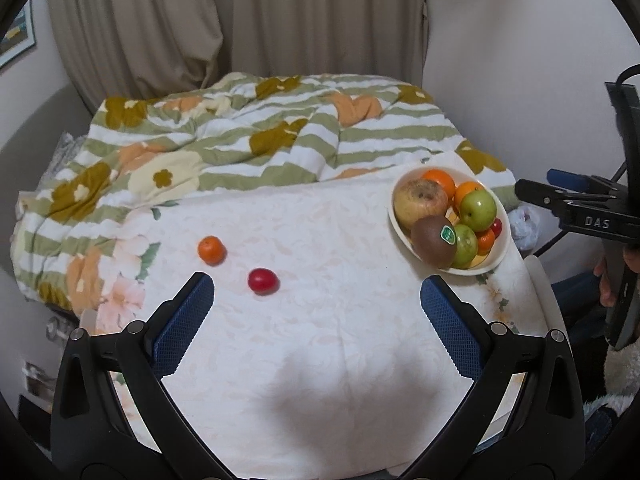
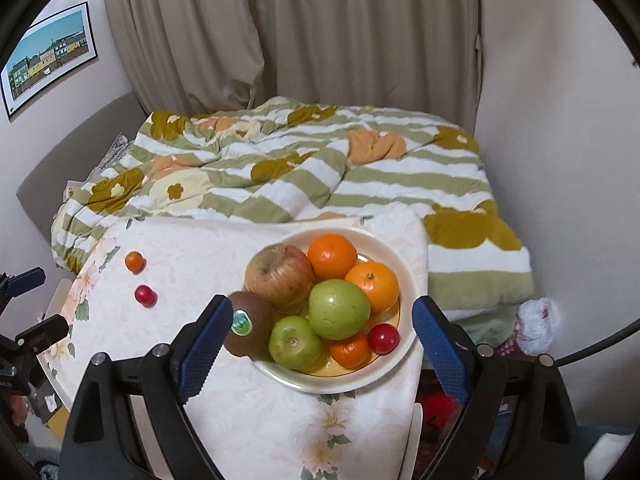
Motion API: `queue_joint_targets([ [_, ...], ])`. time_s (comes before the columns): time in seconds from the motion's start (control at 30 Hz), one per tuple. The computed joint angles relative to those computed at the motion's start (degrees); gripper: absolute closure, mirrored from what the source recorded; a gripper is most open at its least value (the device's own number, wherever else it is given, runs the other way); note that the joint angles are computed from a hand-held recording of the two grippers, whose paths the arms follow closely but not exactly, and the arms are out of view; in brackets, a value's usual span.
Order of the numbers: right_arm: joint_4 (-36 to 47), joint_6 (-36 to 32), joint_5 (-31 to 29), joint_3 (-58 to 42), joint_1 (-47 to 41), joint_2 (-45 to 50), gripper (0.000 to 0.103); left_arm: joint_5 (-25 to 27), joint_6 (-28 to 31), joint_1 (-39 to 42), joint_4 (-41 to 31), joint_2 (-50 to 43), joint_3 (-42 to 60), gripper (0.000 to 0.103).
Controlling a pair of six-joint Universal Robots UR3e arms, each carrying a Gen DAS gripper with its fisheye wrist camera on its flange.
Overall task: Organize fruits
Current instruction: 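Lower the large green fruit into the bowl and open the right gripper, then move both open grippers back over the tangerine and red plum on the sheet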
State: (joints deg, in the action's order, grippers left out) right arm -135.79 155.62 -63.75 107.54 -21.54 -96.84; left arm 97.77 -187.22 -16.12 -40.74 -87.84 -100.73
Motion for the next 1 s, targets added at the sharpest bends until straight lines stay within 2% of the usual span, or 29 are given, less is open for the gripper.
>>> queue_joint_targets([
  [0.07,1.13,0.63,-0.35,-0.76,0.58,-0.93,0.014,-1.25,1.37,1.67,0.38,1.58,-1.13,0.0],
  [0.2,0.19,5.52,-5.03,-2.1,5.15,-2.71,0.014,-6.51,6.73,7.81,0.32,6.09,-4.36,0.0],
  [0.4,-1.96,16.33,-12.1,-5.33,14.4,-1.06,0.014,-16.72,18.39,21.33,-3.85,13.09,-8.12,0.0],
  [0.5,-2.47,22.04,-17.49,-8.33,21.01,1.96,0.014,-23.56,25.75,29.89,-8.2,15.24,-8.24,0.0],
  [0.57,-2.78,25.67,-21.04,-10.27,25.35,4.26,0.014,-26.22,30.04,33.9,-9.95,15.78,-8.15,0.0],
  [0.8,-2.1,37.68,-33.2,-19.79,39.18,15.48,0.014,-34.02,45.88,45.64,-14.61,9.53,-3.87,0.0],
  [1.0,2.18,45.97,-38.81,-28.72,46.02,25.32,0.014,-37.17,55.57,48.87,-17.44,-1.16,3.51,0.0],
])
